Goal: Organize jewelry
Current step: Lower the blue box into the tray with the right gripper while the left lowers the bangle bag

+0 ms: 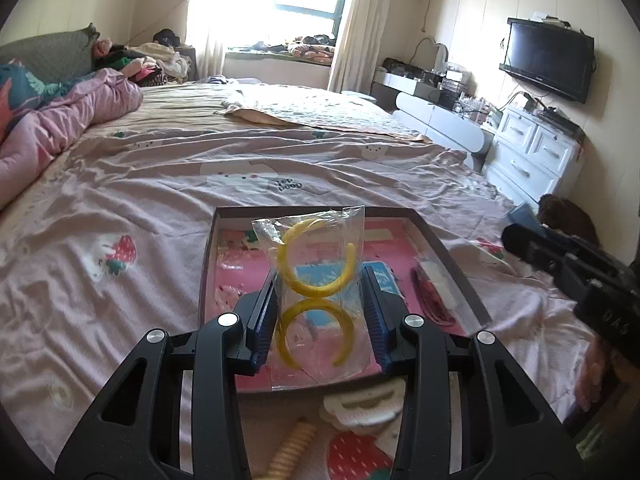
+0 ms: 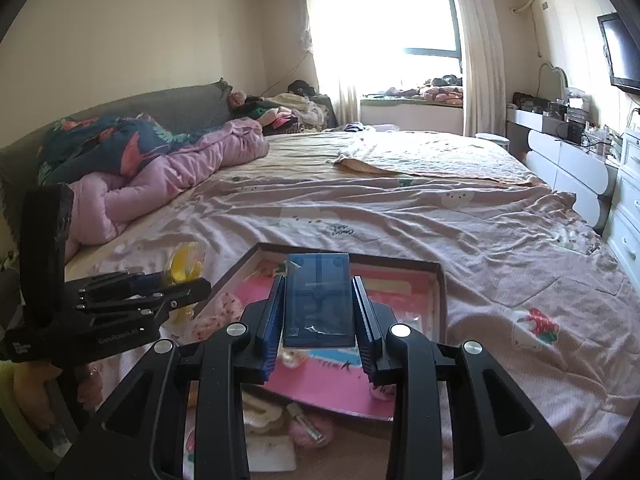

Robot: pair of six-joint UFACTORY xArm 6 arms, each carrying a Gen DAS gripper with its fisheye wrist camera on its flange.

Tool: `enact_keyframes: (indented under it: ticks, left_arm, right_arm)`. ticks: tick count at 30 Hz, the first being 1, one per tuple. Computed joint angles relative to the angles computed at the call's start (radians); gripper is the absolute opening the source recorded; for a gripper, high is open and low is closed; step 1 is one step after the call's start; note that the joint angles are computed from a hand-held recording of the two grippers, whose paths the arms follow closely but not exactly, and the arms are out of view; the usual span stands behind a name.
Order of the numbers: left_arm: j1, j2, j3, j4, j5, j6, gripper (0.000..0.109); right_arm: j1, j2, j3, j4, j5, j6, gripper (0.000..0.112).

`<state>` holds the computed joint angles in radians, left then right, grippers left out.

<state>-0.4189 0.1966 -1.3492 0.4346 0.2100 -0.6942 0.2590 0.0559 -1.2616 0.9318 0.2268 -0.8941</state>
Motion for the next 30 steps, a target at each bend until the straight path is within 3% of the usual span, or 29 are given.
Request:
enact_keyframes:
  ticks: [15, 30]
  left_arm:
    - [0.007, 0.170, -0.171, -0.120, 0.101, 0.128, 0.031]
    - [0.020, 0.248, -0.239, -0.248, 0.176, 0.231, 0.032]
  right_arm:
    - [-0.013, 0.145, -0.120, -0.138, 0.018, 0.124, 0.031]
    - [-0.025, 0.254, -0.140, -0.424, 0.100, 0.363, 0.031]
